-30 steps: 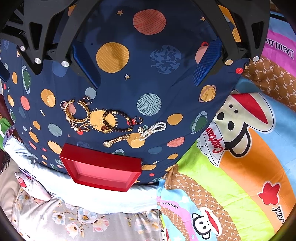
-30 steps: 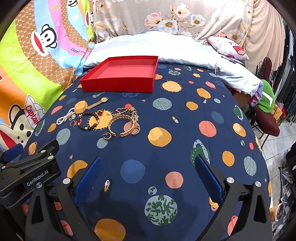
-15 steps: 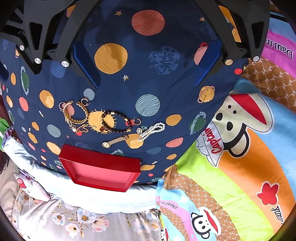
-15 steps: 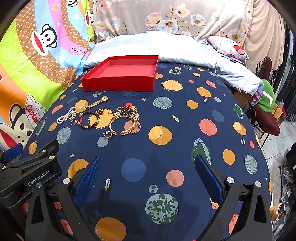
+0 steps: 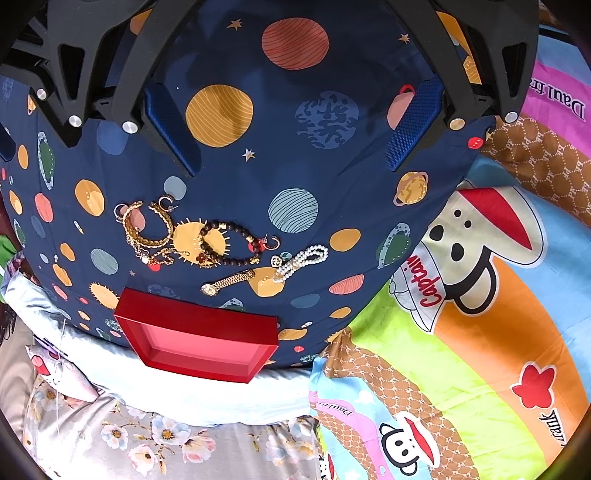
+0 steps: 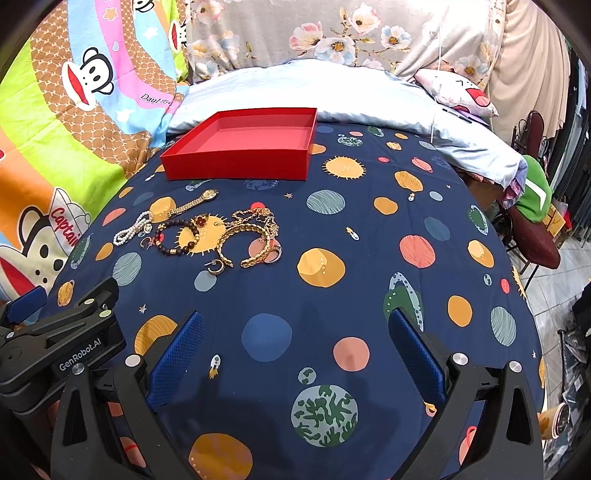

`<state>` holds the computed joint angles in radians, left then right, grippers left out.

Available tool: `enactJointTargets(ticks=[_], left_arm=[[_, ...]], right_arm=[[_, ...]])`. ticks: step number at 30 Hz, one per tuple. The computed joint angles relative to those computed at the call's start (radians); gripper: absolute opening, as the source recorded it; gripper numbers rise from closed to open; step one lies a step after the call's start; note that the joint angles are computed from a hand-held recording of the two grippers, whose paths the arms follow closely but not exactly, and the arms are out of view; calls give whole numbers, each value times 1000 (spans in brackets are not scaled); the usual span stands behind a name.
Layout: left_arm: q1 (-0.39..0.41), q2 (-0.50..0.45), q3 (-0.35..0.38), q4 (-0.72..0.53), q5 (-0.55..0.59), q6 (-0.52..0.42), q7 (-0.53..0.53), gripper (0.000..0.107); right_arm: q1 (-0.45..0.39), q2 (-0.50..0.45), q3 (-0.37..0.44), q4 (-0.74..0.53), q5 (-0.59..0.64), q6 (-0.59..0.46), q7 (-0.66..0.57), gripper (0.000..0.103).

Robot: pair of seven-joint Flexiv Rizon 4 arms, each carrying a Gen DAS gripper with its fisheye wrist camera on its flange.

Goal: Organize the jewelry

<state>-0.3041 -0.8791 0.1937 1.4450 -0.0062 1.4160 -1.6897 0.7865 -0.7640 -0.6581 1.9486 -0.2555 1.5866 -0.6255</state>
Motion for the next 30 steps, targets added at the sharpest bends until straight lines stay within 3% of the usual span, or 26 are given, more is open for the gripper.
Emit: enactJointTargets(ticks=[22, 30], left_arm=[[7, -7, -12, -6, 0, -13, -10, 97], [24, -23, -22, -27, -13, -37, -4, 98]], right_arm=[[-9, -1, 13, -3, -1, 0, 1, 98], [-62, -8, 75, -37, -19, 3, -27, 98]])
